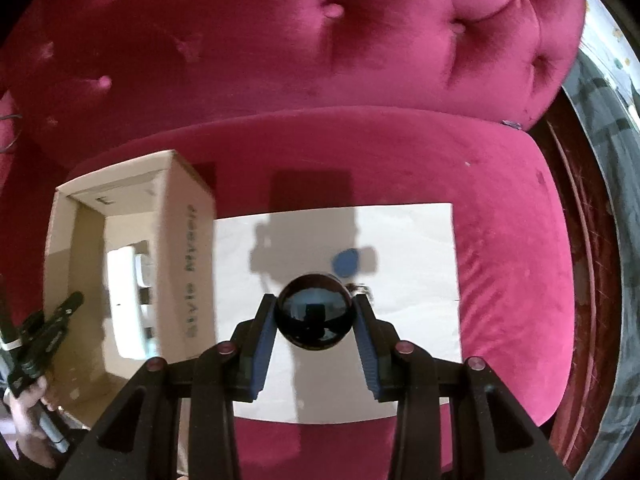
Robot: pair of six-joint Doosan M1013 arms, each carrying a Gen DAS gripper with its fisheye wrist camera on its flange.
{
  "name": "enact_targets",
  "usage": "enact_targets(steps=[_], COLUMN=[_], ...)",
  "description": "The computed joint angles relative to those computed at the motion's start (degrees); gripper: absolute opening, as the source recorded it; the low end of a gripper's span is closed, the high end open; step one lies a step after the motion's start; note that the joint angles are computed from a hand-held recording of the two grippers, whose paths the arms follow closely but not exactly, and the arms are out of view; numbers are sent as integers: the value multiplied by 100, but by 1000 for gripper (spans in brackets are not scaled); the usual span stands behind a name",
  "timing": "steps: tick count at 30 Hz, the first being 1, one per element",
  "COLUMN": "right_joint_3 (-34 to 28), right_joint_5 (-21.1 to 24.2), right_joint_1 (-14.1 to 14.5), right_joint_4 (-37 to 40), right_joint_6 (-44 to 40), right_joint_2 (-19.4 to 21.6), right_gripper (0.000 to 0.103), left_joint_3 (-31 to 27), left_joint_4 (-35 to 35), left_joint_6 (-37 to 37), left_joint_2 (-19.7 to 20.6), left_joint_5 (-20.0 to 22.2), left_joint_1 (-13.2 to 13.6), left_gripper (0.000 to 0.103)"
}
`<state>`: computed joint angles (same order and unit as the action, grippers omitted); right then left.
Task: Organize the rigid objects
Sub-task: 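Carry the black round object with the right gripper into the box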
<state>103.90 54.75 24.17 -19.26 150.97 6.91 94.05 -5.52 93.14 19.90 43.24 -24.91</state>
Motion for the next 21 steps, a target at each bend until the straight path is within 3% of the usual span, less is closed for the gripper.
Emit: enact_targets(steps=[21], right_joint_3=[-991], right_joint_5=[-181], right_joint_1=[523], right_joint_4=[382], right_joint_6=[-1009], right_joint_2=[640], right_gripper=[40], left_joint_3=[13], left_joint_4=[40], left_joint_6=[-45], left_joint_2=[-7], left_joint_5=[-21], left_joint_1=[-9], left_gripper=[16])
